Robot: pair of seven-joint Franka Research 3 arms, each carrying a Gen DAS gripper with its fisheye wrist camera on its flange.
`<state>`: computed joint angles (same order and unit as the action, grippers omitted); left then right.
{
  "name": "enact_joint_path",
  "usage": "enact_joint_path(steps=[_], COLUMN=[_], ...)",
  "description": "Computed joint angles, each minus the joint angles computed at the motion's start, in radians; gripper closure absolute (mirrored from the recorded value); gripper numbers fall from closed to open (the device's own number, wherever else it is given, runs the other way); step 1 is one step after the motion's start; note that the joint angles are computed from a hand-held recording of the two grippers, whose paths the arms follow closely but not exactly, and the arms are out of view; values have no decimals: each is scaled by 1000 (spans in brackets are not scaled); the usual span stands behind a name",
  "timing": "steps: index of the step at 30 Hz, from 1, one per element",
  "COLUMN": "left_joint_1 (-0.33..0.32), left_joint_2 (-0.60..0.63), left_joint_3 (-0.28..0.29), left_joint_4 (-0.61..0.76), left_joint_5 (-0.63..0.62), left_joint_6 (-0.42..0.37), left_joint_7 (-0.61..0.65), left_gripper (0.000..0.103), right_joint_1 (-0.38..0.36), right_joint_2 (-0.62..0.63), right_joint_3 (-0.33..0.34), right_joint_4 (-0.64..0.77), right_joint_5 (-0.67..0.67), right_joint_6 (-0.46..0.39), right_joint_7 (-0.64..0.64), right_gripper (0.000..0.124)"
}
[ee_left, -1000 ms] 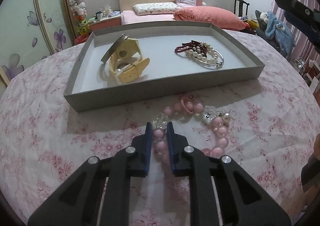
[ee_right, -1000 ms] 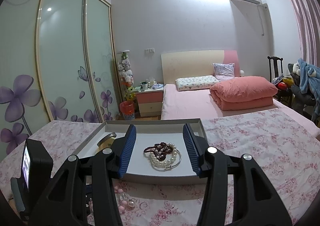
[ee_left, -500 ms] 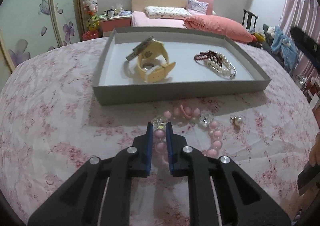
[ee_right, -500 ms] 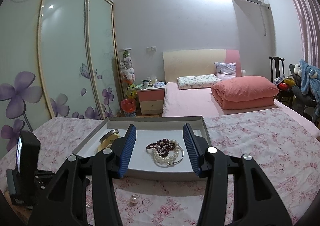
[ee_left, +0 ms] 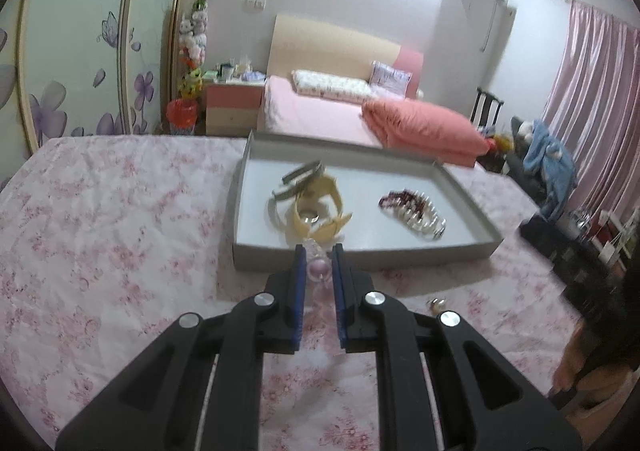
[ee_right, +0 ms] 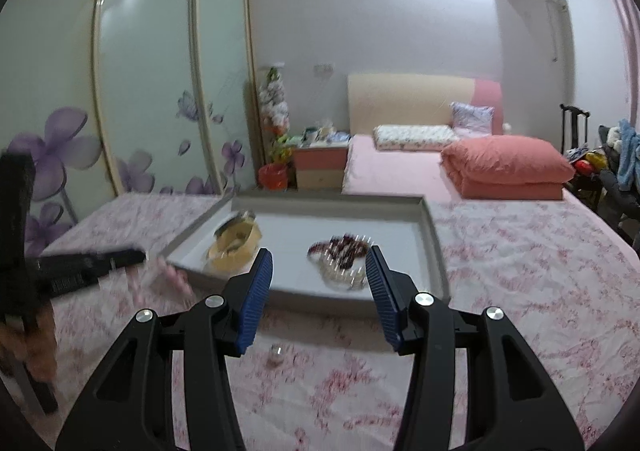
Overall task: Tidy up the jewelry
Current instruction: 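Hold the pink bracelet with the left tool while the right tool grasps a pearl earring, then carry the pink bracelet and pearl earring into the grey tray, open both tools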
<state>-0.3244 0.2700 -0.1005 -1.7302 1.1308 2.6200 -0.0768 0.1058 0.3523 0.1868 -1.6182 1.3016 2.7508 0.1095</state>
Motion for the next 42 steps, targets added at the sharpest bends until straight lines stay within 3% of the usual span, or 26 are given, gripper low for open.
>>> enact_joint_path(steps=[9,19,23,30,35,42], left_joint_1=[-11,6,11,14,15,13], left_joint_2=[-58,-85,-90,-92,-96,-101], left_joint_3=[-8,-39,-44,-47,-50,-54], left_joint_4=[-23,-31,-36,-38,-44,-51], left_joint_5=[182,255,262,258,257,258], left_joint_6=[-21,-28,-27,-28,-30,-37], left_joint_7=[-146,-202,-210,-207,-210,-217], left_gripper=[90,90,90,90,90,90], right_joint_1=[30,86,82,73,80,75], right_joint_2=[8,64,94,107,120,127], right_joint_3=[-41,-75,-75,-59,-64,-60], right_joint_4=[-27,24,67,82,99,105], right_joint_5=[-300,-631,-695,-731,-768,-777], right_joint_6=[-105,-185,-225,-226,-237,-227], right_joint_7=[197,445,528,555,580,613], right_gripper=[81,93,96,96,109,110])
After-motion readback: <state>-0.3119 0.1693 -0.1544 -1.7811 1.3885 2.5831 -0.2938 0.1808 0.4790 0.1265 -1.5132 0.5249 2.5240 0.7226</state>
